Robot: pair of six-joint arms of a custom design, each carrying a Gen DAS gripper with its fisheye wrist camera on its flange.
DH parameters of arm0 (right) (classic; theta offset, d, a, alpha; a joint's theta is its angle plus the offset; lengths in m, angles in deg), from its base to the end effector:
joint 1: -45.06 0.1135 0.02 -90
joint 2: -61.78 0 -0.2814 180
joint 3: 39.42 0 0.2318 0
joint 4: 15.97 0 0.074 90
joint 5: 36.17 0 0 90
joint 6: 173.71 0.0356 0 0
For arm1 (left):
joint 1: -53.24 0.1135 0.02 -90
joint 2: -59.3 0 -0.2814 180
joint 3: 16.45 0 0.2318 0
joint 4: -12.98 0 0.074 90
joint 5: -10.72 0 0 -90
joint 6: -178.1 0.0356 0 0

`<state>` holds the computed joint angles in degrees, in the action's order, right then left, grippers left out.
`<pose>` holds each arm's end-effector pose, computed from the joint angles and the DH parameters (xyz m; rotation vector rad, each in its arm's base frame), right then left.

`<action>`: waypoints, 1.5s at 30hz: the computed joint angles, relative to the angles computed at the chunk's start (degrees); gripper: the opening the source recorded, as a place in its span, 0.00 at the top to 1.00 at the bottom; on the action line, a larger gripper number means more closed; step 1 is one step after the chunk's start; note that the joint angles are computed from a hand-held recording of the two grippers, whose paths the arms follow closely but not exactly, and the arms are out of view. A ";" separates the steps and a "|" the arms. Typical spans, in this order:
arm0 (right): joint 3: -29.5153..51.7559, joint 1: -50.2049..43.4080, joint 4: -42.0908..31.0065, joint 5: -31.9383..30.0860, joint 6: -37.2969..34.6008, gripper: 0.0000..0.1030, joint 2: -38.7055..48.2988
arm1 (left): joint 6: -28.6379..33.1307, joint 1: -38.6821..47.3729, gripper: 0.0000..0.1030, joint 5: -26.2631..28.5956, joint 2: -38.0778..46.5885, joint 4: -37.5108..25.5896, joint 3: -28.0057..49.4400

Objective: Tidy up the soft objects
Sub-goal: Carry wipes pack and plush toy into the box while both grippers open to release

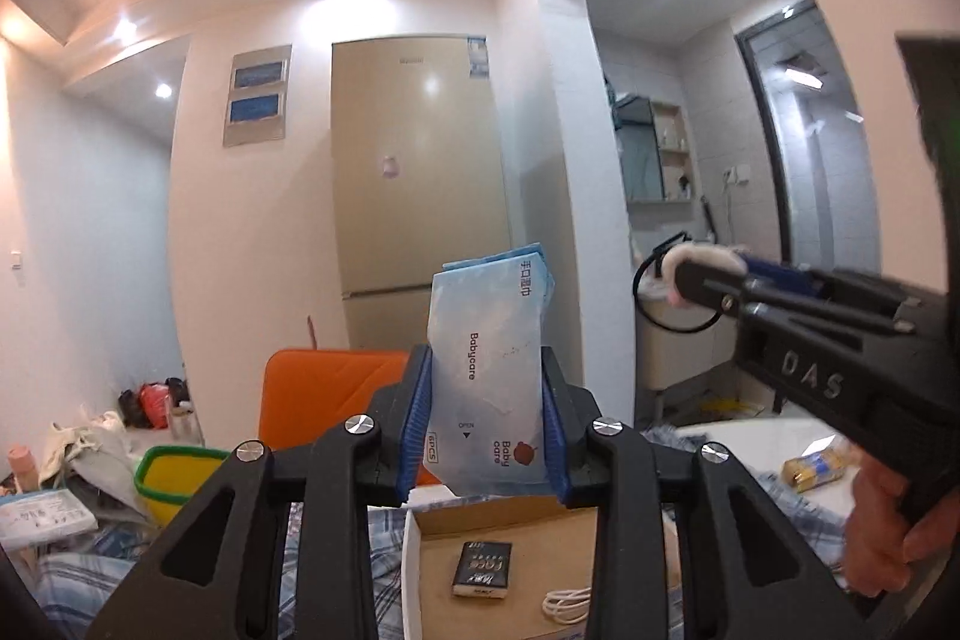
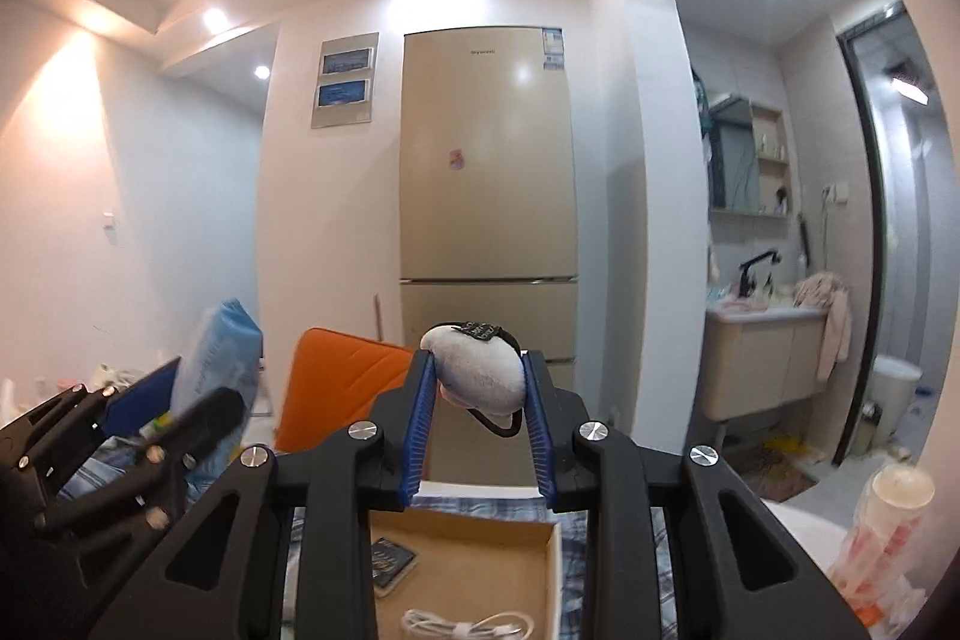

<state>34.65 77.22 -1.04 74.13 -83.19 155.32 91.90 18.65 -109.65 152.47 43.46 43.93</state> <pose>0.3139 0.1827 0.3086 -0.1844 1.6367 0.1431 0.2860 -0.1754 0.2647 0.1283 1.6005 0.0104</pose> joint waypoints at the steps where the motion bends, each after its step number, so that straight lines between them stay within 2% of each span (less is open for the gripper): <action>1: 0.61 -0.52 -0.81 -0.78 1.14 0.71 1.15 | -1.00 0.65 0.70 1.30 0.80 -0.68 0.25; 5: 3.21 -2.46 -3.97 -2.07 2.69 0.71 7.15 | -4.58 3.20 0.70 4.02 5.25 -4.72 2.54; 10: 8.98 -5.58 -11.93 -6.17 4.07 0.71 14.66 | -11.60 7.49 0.70 13.17 9.79 -22.09 11.04; 14: 14.03 -6.58 -19.48 -8.57 5.16 0.71 19.35 | -13.60 8.63 0.70 14.68 14.02 -33.50 18.24; 19: 19.28 -6.87 -27.20 -10.78 6.00 0.71 23.95 | -16.35 8.53 0.70 13.96 19.60 -45.83 26.09; 20: 19.96 -7.03 -28.22 -11.30 6.00 0.71 24.48 | -16.63 8.64 0.70 14.27 19.35 -45.44 24.49; 24: 21.34 -7.50 -30.19 -11.72 5.66 0.70 26.01 | -18.11 8.88 0.70 15.92 20.71 -49.58 26.66; 29: 21.38 -7.70 -30.62 -12.74 5.34 0.69 26.26 | -17.58 7.89 0.69 13.80 20.85 -48.83 26.19; 30: 21.79 -7.73 -31.07 -12.87 5.25 0.66 26.37 | -17.30 7.97 0.65 13.79 20.84 -48.79 26.29; 33: 20.99 -7.66 -30.18 -12.39 5.37 0.58 26.09 | -17.23 8.23 0.31 13.30 20.38 -47.61 25.45; 34: 20.48 -7.69 -29.52 -12.06 5.22 0.55 25.79 | -17.37 7.98 0.29 12.35 19.96 -47.03 24.88; 37: 19.06 -7.85 -27.86 -11.50 5.34 0.49 24.85 | -17.24 8.66 0.29 12.63 19.55 -47.30 24.87; 45: 16.41 -7.63 -25.59 -10.43 5.62 0.49 21.82 | -15.94 8.45 0.29 10.36 13.24 -41.18 19.28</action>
<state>51.05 69.59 -26.64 63.69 -77.57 177.13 75.97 27.11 -99.29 165.71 2.28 63.20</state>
